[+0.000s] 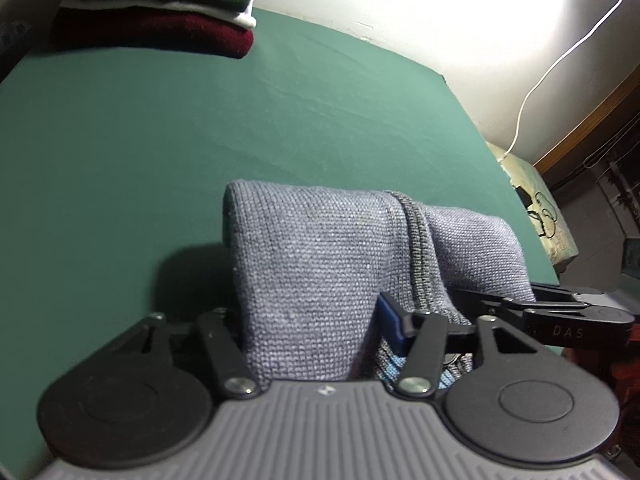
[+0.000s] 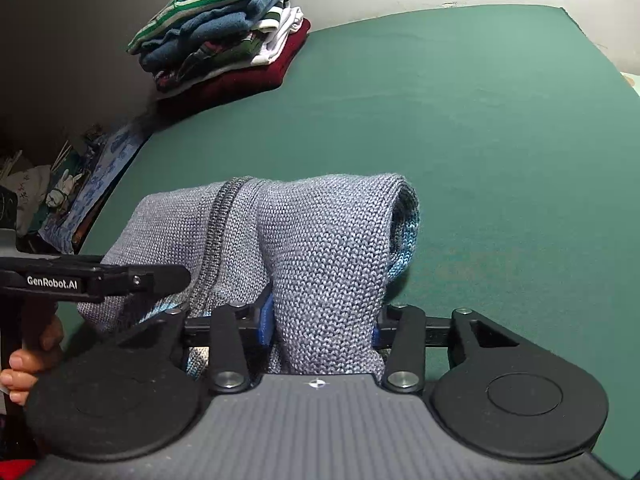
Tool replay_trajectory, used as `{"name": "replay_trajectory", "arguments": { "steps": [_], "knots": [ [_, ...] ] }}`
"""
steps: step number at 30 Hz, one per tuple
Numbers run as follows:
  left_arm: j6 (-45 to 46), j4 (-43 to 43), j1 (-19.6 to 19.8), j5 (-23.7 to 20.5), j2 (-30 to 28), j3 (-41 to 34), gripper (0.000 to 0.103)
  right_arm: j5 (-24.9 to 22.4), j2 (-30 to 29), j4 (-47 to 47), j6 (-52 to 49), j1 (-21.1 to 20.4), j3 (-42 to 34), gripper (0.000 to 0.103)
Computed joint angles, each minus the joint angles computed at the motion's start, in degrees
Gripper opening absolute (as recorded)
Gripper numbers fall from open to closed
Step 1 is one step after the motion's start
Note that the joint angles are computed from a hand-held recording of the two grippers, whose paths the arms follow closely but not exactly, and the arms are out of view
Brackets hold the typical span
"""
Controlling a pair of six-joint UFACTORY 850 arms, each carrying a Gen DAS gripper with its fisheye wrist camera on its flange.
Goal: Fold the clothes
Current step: 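Grip the folded grey sweater bundle with both grippers and lift it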
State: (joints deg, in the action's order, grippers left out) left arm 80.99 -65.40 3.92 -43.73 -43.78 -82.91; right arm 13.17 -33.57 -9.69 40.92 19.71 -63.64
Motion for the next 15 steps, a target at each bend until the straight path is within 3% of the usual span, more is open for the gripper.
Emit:
{"name": "replay_trajectory", "arguments": {
  "steps": [4, 11, 15],
  "knots": [
    [1.4, 0.1, -0.7, 1.7, 0.6, 0.7, 0.058, 0.7, -0.5, -3.1, 3.9, -0.4, -0.2, 0.056],
    [1.3, 0.3, -0.9, 1.3, -0.8, -0.7, 0.076, 0.5, -0.9, 2.6, -2.8, 0.1, -0.8, 0.059],
    [2.9, -1.1, -0.5, 0.4, -0.9, -0.3, 0.077, 0.7, -1.0, 4.4, -4.6, 0.2, -0.9, 0.058]
  ]
}}
